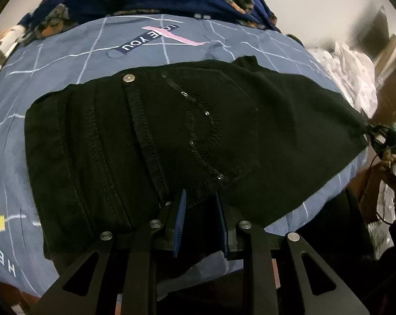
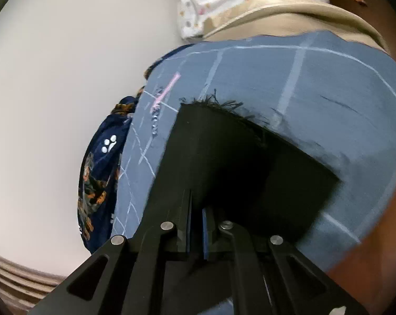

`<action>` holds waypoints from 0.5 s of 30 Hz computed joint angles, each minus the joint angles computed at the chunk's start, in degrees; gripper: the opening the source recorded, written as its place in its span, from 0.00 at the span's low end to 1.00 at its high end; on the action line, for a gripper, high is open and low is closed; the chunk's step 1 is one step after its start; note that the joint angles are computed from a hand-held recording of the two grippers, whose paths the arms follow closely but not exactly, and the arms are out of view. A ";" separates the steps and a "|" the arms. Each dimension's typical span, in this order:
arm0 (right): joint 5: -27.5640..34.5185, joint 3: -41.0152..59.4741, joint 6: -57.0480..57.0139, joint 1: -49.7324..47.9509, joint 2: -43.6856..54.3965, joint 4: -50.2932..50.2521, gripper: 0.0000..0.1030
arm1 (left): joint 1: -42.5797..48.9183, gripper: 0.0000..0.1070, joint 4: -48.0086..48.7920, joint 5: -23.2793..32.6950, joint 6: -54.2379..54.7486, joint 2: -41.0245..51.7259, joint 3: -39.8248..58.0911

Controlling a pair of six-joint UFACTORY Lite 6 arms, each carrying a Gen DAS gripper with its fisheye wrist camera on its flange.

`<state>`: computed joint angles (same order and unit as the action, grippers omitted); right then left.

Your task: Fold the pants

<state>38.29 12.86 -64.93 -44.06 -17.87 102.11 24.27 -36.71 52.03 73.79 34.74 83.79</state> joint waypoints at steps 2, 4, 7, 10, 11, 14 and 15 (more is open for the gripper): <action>2.03 -2.61 0.16 -3.44 -1.04 -2.16 0.05 | 0.05 0.23 0.52 1.33 0.28 0.89 1.35; 3.58 -4.43 -2.26 -6.43 0.22 -1.71 0.05 | 0.40 0.23 1.00 3.76 0.83 2.75 4.03; 5.45 -4.89 -3.01 -7.18 1.44 0.02 0.05 | 1.20 0.23 2.25 9.15 1.70 6.62 9.72; 3.29 -4.00 5.02 -6.39 -5.99 -6.41 0.05 | 1.96 0.23 3.24 15.46 0.22 11.57 16.90; 2.60 -3.63 6.64 -6.32 -6.71 -8.01 0.05 | 2.03 0.23 3.57 17.08 -0.69 13.03 19.10; 1.84 -3.68 2.25 -8.03 -1.50 -6.02 0.04 | 1.91 0.23 4.27 19.71 -1.09 15.09 22.40; 2.95 -3.67 -1.90 -9.54 3.05 -3.33 0.03 | 1.93 0.23 4.31 19.87 -0.55 15.14 22.49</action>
<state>41.24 9.19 -66.83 -53.60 -14.83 98.77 26.20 -32.40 71.91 73.23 49.87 106.28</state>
